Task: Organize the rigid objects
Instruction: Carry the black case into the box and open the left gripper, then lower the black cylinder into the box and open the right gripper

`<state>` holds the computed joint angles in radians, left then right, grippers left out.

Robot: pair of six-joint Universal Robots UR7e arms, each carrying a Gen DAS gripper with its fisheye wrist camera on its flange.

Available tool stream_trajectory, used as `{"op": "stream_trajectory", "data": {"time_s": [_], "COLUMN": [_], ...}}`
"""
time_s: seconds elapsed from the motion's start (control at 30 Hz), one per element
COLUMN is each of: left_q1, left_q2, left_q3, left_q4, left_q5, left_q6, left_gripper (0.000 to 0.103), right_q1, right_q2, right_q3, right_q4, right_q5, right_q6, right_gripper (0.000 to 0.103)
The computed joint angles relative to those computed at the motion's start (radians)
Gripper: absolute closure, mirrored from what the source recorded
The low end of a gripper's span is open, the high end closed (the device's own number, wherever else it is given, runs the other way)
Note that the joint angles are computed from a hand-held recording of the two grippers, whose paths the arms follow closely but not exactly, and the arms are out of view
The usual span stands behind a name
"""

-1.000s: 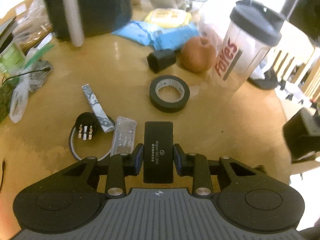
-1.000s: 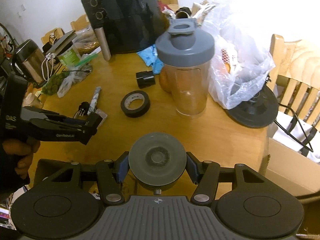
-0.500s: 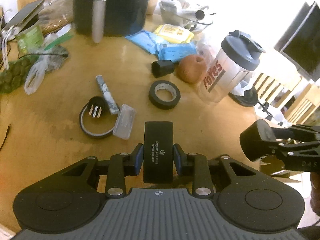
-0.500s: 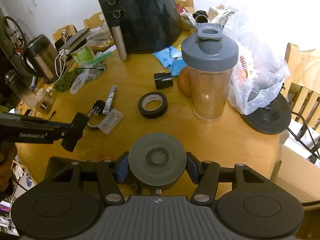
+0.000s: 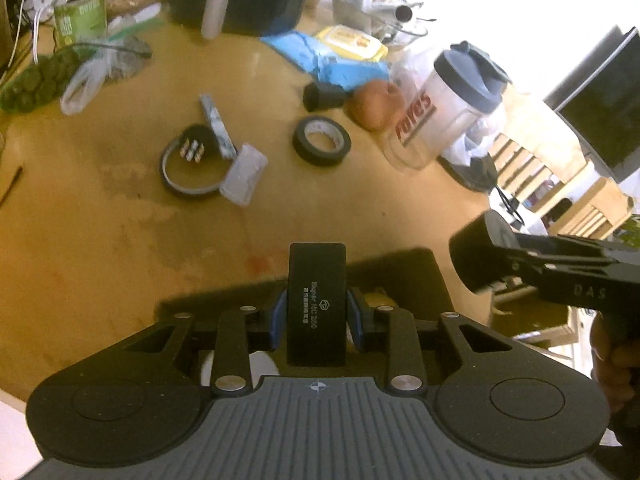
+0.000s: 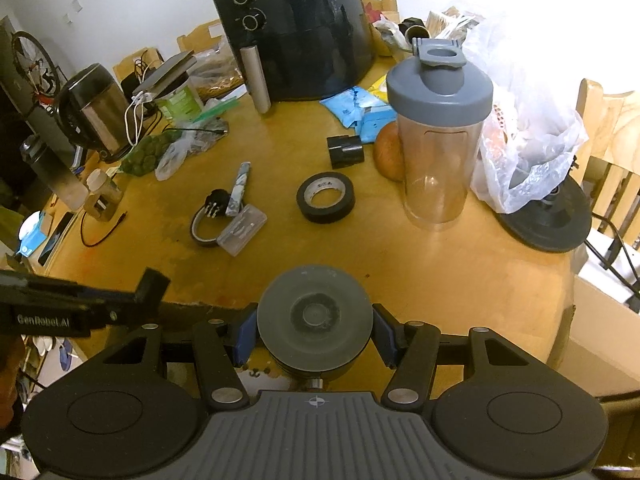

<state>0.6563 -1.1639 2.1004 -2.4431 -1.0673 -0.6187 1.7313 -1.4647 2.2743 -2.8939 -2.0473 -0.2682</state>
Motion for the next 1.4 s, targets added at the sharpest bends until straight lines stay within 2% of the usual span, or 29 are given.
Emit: {"op": "stream_trajectory", "data": {"time_s": [0.17,0.23,0.3,0.73,1.07,1.4], "left_q1": [-0.010,-0.019,-0.032,-0.074,-0.075,-0.083], "left_q2": [-0.011,-0.019,-0.033,-0.111,-0.168,-0.196], "left_q3": [0.033,0.043,0.059,0.102,0.135,0.154], "left_q4": [-0.035,-0.027,-0.021,0.068,0.114,0.155], "left_q5": [-0.012,0.002,0.029,0.134,0.162,0.176], "left_q6": [0.004,-0.004,-0.021,-0.129,-0.190,-0.267], "left_gripper": [0.069,0.057,0.054,0.053,0.053,0.053], "right_q1": [0.017,0.026,0.033,0.070,0.096,0.107], "right_q2": [0.001,0.003,0.005,0.036,0.085,0.122], "right_q3": [0.014,0.018,0.021,0.033,0.022,0.016], "right_q4": [-0.005,-0.006,-0.010,-0.006,0.062,0.136], "right_q5": [-0.004,-0.005,-0.006,0.007,0.044,0.046], "right_q6": [0.010,0.011,0.011,0.031,0.005,-0.043], "right_gripper": [0.042,0.042,0.042,0.042,0.042,0.042]}}
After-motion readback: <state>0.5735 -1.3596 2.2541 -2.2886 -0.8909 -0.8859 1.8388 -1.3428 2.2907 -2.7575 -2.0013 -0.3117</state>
